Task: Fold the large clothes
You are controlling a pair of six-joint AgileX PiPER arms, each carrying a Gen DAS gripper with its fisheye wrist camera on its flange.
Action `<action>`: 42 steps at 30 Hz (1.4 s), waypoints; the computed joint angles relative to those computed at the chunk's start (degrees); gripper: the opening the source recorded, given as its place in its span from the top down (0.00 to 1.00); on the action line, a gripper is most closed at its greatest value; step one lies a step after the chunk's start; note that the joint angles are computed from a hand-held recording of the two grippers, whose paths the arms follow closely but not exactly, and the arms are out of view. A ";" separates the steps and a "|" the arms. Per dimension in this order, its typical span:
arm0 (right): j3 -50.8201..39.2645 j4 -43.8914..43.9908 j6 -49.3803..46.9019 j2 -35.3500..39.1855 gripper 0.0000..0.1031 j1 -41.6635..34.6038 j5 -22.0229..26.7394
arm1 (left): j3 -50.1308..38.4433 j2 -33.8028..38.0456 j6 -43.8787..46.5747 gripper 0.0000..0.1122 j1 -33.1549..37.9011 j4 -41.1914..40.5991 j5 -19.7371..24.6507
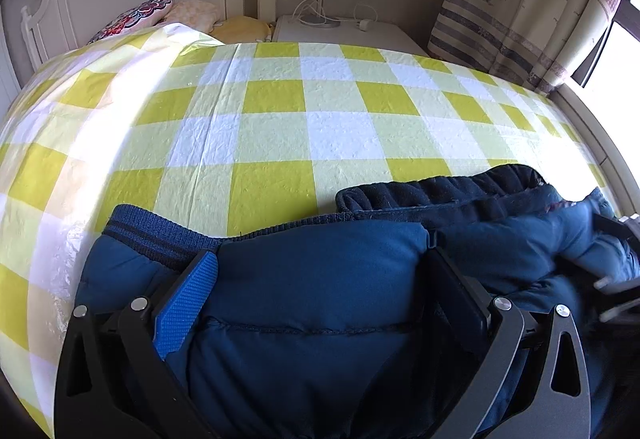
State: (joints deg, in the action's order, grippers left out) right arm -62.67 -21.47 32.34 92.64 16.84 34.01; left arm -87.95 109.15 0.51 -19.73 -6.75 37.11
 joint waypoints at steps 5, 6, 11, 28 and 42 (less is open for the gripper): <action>1.58 0.42 -0.24 -0.06 0.04 -0.70 -2.43 | -0.80 0.25 -2.45 0.12 -0.99 3.31 0.67; 1.89 0.40 -0.41 -0.12 0.04 -0.93 -2.79 | -1.27 0.30 -3.88 0.12 -1.49 4.98 1.38; 2.28 -3.38 2.77 -0.09 0.04 -0.05 -2.79 | -3.32 -1.75 -11.79 0.12 -6.55 15.60 4.94; 4.00 0.13 -0.42 -1.57 0.03 -1.54 -5.05 | -0.45 -1.91 2.54 0.12 8.34 -1.44 6.68; 11.61 4.26 2.54 -14.80 0.06 1.73 -7.89 | 3.74 -3.77 -5.40 0.12 6.02 6.69 1.72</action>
State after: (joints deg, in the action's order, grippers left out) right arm -51.06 -17.22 34.87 77.84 18.57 26.12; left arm -84.21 105.38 -4.89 -13.71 -0.06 38.83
